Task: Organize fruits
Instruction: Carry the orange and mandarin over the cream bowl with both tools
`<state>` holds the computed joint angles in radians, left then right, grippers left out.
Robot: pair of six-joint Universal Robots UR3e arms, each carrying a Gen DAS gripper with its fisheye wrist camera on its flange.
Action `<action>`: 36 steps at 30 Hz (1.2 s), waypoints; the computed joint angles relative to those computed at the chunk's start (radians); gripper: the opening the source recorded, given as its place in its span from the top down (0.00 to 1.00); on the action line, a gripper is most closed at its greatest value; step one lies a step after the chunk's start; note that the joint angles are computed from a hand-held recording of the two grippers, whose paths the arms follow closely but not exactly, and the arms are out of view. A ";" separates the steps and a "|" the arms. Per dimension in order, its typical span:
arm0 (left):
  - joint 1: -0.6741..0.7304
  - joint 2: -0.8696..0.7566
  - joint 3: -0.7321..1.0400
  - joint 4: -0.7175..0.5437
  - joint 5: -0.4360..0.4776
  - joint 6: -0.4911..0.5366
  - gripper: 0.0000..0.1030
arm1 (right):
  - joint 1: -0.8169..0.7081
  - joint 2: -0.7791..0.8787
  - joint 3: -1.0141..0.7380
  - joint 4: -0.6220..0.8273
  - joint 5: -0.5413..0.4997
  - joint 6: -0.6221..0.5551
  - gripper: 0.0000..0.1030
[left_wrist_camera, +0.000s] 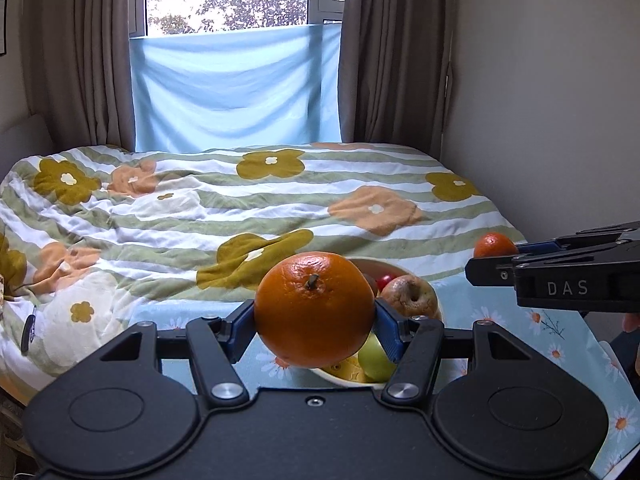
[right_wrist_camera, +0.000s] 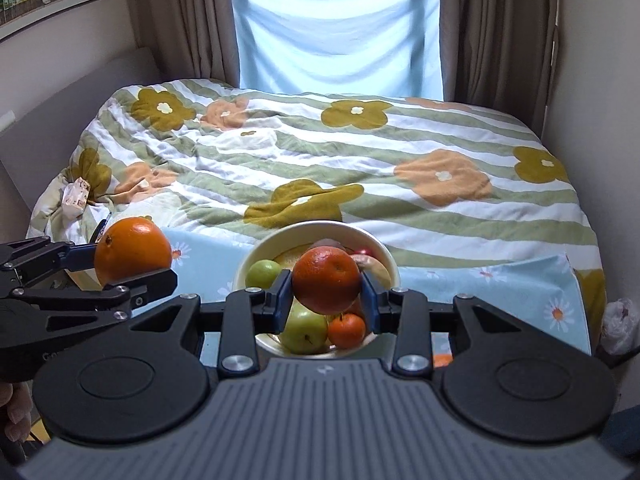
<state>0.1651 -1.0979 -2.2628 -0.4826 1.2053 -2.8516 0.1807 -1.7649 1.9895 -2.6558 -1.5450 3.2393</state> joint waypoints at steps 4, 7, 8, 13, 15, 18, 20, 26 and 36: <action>-0.085 -0.201 0.104 0.100 0.075 -0.060 0.36 | -0.055 0.117 -0.102 -0.006 0.062 -0.077 0.51; -0.123 -0.328 0.190 0.128 0.107 -0.098 0.36 | -0.090 0.205 -0.180 -0.003 0.102 -0.116 0.51; -0.138 -0.370 0.219 0.137 0.122 -0.106 0.36 | -0.102 0.239 -0.208 -0.005 0.115 -0.126 0.51; -0.193 -0.580 0.364 0.165 0.184 -0.127 0.36 | -0.140 0.399 -0.339 -0.002 0.160 -0.155 0.51; -0.210 -0.652 0.415 0.174 0.206 -0.137 0.36 | -0.153 0.452 -0.382 0.006 0.174 -0.168 0.51; -0.231 -0.746 0.487 0.178 0.235 -0.137 0.36 | -0.170 0.522 -0.438 0.016 0.193 -0.183 0.51; -0.241 -0.797 0.523 0.185 0.250 -0.134 0.36 | -0.176 0.565 -0.473 0.023 0.200 -0.188 0.51; -0.269 -0.914 0.598 0.189 0.290 -0.134 0.36 | -0.193 0.653 -0.531 0.035 0.218 -0.195 0.51; -0.285 -0.977 0.632 0.190 0.305 -0.105 0.36 | -0.194 0.728 -0.588 0.053 0.217 -0.195 0.51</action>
<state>-0.1201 -2.0745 -1.6306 -0.2928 1.5106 -2.9565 -0.0131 -1.0368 1.4013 -2.6030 -1.3282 3.0444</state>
